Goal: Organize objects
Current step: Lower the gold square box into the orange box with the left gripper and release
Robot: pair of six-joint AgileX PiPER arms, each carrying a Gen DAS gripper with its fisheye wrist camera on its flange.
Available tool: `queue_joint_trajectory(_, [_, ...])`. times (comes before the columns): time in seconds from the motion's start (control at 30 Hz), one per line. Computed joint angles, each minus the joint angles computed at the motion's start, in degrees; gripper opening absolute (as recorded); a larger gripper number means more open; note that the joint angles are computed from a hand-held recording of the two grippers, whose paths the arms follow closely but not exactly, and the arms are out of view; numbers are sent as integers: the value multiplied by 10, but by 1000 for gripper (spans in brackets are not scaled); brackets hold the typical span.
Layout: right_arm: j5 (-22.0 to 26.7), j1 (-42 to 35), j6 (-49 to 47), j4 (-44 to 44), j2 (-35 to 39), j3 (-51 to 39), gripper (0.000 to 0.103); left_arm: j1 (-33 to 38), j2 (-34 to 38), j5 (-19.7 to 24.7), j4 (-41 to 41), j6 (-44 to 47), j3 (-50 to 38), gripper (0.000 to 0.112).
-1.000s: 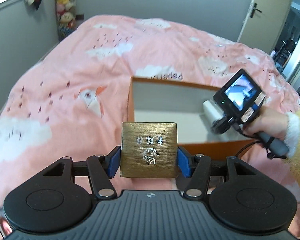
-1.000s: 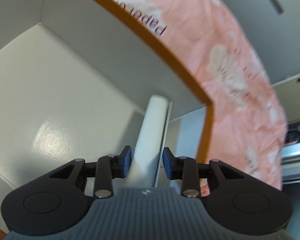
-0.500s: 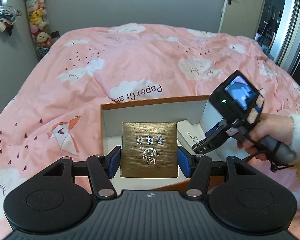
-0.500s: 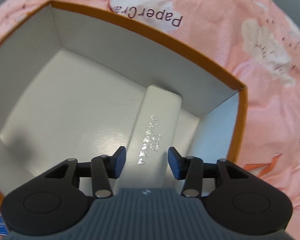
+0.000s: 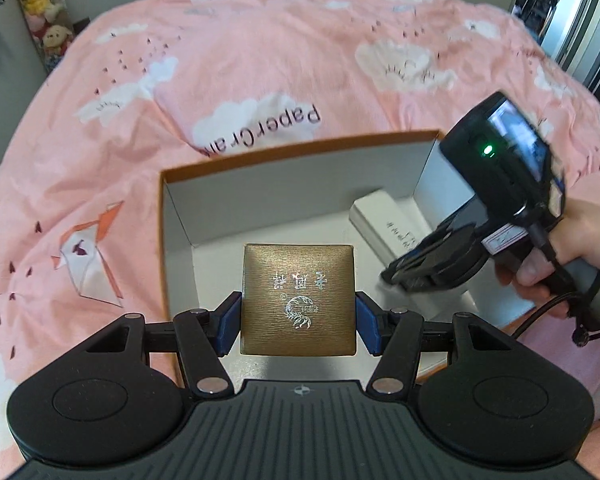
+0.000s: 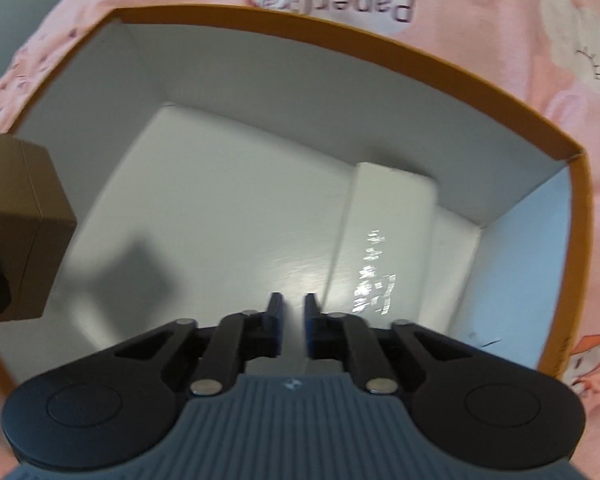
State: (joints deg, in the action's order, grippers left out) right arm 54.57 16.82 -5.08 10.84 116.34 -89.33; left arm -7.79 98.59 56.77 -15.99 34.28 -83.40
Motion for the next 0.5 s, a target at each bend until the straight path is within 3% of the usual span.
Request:
queue_joint_trajectory(0.27, [-45, -3, 66, -66, -11, 22, 0, -26, 61, 35, 27, -17, -39, 67])
queue_joint_trajectory(0.33, [-53, -13, 49, -32, -33, 38, 5, -31, 65, 32, 32, -13, -35, 67])
queue_joint_trajectory(0.5, [-51, -71, -90, 188, -117, 91, 7, -41, 72, 25, 34, 1, -25, 67])
